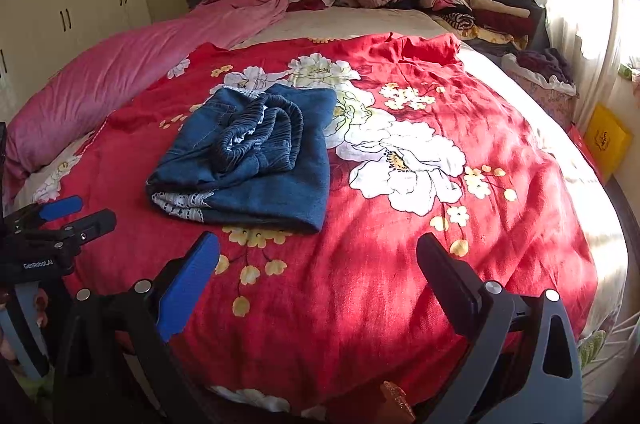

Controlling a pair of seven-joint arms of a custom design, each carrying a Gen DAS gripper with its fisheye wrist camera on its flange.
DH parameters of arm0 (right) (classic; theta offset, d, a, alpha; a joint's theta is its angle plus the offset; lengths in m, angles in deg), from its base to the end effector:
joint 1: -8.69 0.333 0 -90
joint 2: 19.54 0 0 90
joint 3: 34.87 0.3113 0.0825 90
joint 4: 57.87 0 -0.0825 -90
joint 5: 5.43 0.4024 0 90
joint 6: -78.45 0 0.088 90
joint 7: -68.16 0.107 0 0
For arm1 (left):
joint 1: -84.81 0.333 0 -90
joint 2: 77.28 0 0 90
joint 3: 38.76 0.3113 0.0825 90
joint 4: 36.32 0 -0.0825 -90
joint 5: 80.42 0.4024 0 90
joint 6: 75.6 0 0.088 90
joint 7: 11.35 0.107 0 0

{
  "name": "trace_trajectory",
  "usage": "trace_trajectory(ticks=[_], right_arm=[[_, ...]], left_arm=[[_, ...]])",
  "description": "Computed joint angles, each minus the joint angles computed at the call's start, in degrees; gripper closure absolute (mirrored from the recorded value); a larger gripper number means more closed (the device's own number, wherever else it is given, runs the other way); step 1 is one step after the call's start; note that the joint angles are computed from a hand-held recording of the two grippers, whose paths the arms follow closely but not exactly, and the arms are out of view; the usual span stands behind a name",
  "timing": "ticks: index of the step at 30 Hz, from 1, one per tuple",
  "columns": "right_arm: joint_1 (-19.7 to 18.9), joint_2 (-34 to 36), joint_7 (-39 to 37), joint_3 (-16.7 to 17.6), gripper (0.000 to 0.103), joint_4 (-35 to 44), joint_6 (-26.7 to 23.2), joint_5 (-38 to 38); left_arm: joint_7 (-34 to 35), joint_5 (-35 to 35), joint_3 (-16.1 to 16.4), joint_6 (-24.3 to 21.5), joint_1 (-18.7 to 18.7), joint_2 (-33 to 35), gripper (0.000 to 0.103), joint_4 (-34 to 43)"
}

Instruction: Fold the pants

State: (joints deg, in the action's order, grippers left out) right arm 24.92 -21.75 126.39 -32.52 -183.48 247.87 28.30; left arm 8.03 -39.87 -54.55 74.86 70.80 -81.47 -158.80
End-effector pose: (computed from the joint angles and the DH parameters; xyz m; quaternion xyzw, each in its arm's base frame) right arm 0.5650 0.1510 0.4743 -0.7469 0.5259 -0.1940 0.3577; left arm 0.4962 -0.3049 0.4807 -0.7158 0.5969 -0.2784 0.2321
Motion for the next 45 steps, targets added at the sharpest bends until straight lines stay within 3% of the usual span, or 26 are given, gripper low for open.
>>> trace_trajectory(ticks=[45], right_arm=[[-0.41, 0.12, 2.72, -0.11, 0.005, -0.17, 0.30, -2.81]], left_arm=[[2.62, -1.92, 0.21, -3.80, -0.69, 0.92, 0.009, 1.43]])
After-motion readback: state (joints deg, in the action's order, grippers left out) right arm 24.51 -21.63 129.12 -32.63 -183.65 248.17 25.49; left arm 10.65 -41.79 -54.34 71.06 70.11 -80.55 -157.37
